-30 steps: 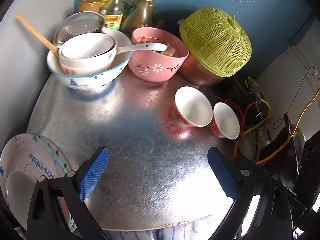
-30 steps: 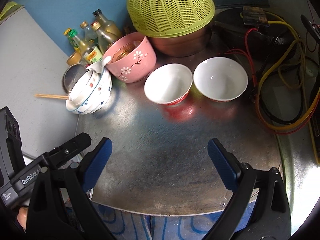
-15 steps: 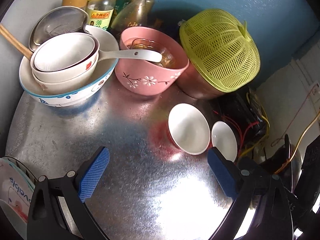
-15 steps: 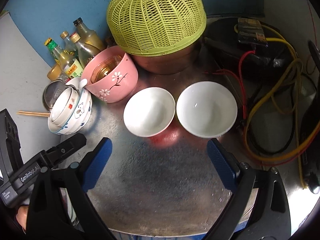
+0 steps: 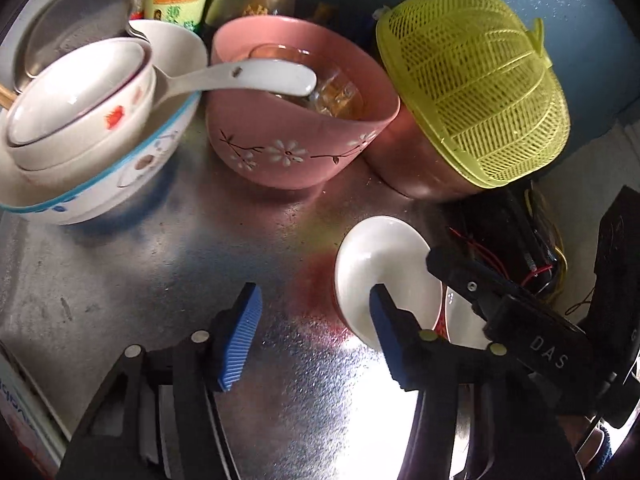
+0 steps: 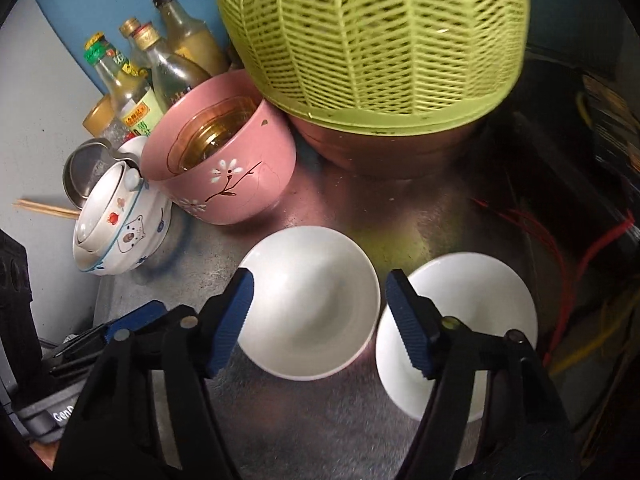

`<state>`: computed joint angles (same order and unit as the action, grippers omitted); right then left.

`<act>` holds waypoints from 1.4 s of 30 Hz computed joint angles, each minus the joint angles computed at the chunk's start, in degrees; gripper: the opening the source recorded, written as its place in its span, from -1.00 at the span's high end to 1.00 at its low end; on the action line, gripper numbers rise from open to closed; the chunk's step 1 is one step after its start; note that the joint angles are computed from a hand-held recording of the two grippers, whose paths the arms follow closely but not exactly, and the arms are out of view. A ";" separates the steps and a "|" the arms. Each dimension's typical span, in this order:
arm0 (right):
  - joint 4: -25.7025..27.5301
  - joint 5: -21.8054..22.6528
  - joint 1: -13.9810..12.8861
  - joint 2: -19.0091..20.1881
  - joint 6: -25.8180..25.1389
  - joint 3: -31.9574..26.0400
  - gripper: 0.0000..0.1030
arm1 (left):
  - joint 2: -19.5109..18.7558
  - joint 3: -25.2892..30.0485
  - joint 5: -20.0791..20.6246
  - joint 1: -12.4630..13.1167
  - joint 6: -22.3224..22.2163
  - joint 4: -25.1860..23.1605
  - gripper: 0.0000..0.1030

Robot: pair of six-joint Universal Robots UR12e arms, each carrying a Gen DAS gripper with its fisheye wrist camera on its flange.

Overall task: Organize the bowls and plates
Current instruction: 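Lower the open right gripper over a small red-patterned bowl's rim, then close the right gripper on the small bowl rim and lift it, then carry the small bowl with the right gripper toward the plate stack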

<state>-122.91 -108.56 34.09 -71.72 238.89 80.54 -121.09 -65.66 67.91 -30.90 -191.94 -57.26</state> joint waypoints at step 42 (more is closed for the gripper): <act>-8.78 12.41 0.12 3.10 -0.89 1.69 0.38 | 0.05 -3.30 1.39 1.31 -1.90 -1.99 0.76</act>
<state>-131.69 -96.15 34.21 -68.62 238.00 82.22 -121.05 -68.96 69.29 -29.59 -193.84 -59.26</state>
